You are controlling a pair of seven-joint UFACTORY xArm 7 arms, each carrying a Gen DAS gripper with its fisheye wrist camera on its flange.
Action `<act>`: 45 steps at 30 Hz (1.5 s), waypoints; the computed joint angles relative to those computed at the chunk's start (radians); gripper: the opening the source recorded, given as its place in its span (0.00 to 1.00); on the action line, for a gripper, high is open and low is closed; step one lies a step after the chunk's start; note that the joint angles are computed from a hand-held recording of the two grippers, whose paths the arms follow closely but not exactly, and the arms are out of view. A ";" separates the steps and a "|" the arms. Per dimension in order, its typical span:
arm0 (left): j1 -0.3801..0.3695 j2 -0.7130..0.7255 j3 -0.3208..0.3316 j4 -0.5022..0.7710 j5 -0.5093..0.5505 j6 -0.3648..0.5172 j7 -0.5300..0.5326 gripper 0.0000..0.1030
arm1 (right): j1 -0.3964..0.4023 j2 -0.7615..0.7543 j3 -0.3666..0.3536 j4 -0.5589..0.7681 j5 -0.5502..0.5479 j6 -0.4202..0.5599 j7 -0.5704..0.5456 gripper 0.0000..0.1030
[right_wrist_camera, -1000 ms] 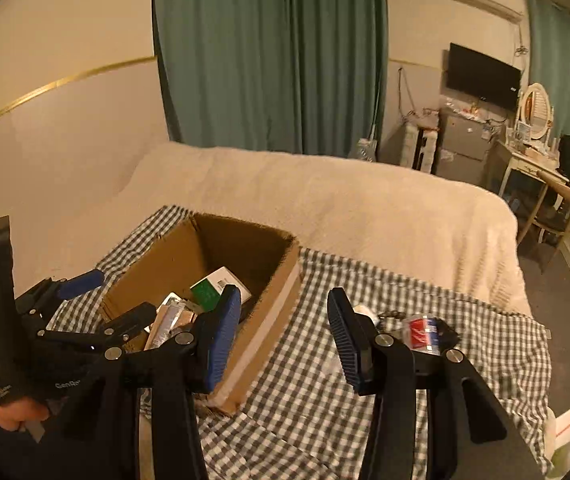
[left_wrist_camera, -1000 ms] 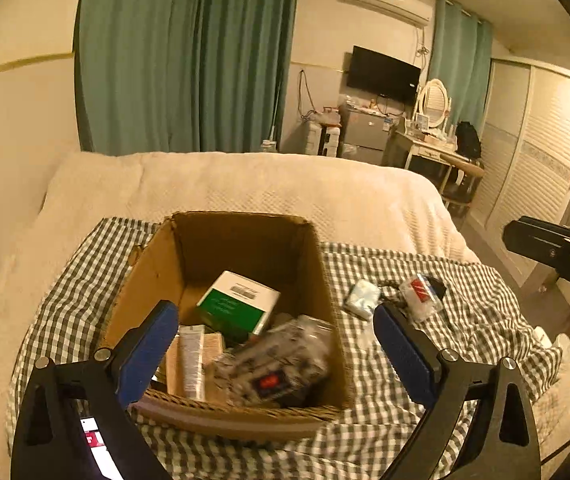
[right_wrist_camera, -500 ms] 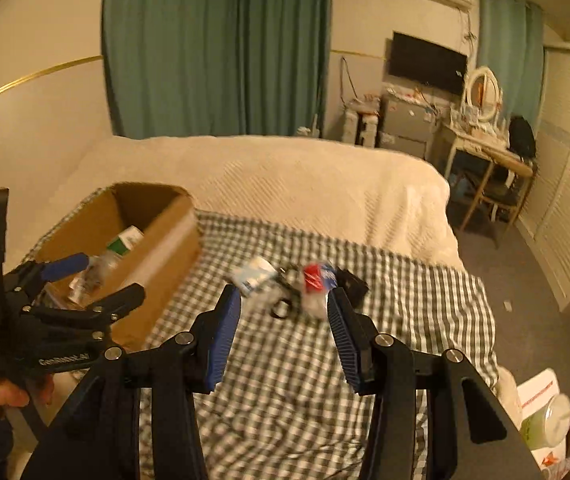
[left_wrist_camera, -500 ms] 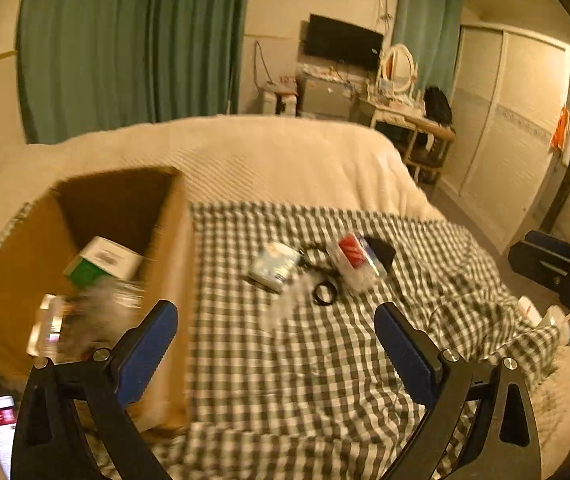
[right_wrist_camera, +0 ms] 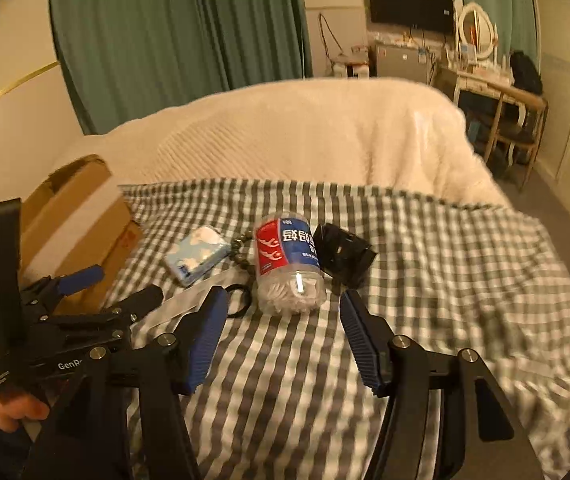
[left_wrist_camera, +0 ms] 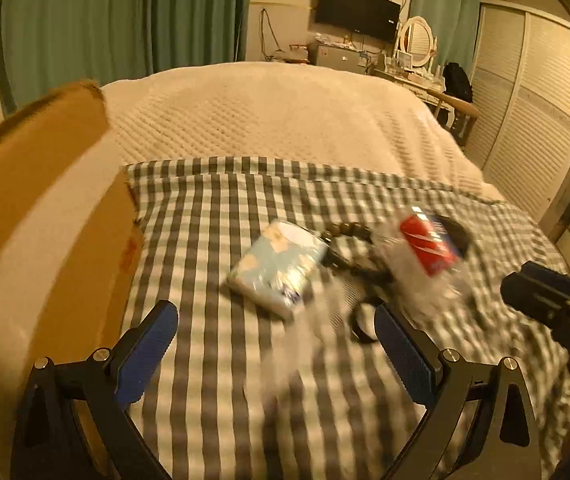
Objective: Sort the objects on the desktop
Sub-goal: 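Grasp the floral tissue pack with the left gripper while the right grasps the clear swab jar, then carry the tissue pack and swab jar into the cardboard box and release both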
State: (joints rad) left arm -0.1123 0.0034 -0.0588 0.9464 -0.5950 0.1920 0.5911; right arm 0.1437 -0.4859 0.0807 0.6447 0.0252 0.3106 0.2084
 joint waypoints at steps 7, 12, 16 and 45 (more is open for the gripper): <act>0.035 0.185 -0.044 0.132 0.047 -0.009 -0.028 0.98 | 0.077 0.260 -0.077 0.072 0.121 -0.177 -0.092 0.58; 0.030 0.251 -0.027 0.203 0.224 0.006 -0.189 0.97 | 0.171 0.347 -0.150 0.117 0.339 -0.230 -0.274 0.61; 0.053 0.245 -0.040 0.205 0.307 0.043 -0.233 0.57 | 0.119 0.372 -0.095 0.143 0.337 -0.187 -0.267 0.60; -0.022 -0.513 0.293 0.025 -0.014 0.456 0.113 0.55 | 0.000 -0.234 0.222 0.294 -0.127 0.460 0.206 0.59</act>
State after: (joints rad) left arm -0.1341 -0.5092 0.2346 0.9715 -0.6087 0.6483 0.7044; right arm 0.1439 -0.7198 0.3031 0.9390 -0.1018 0.7710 0.4147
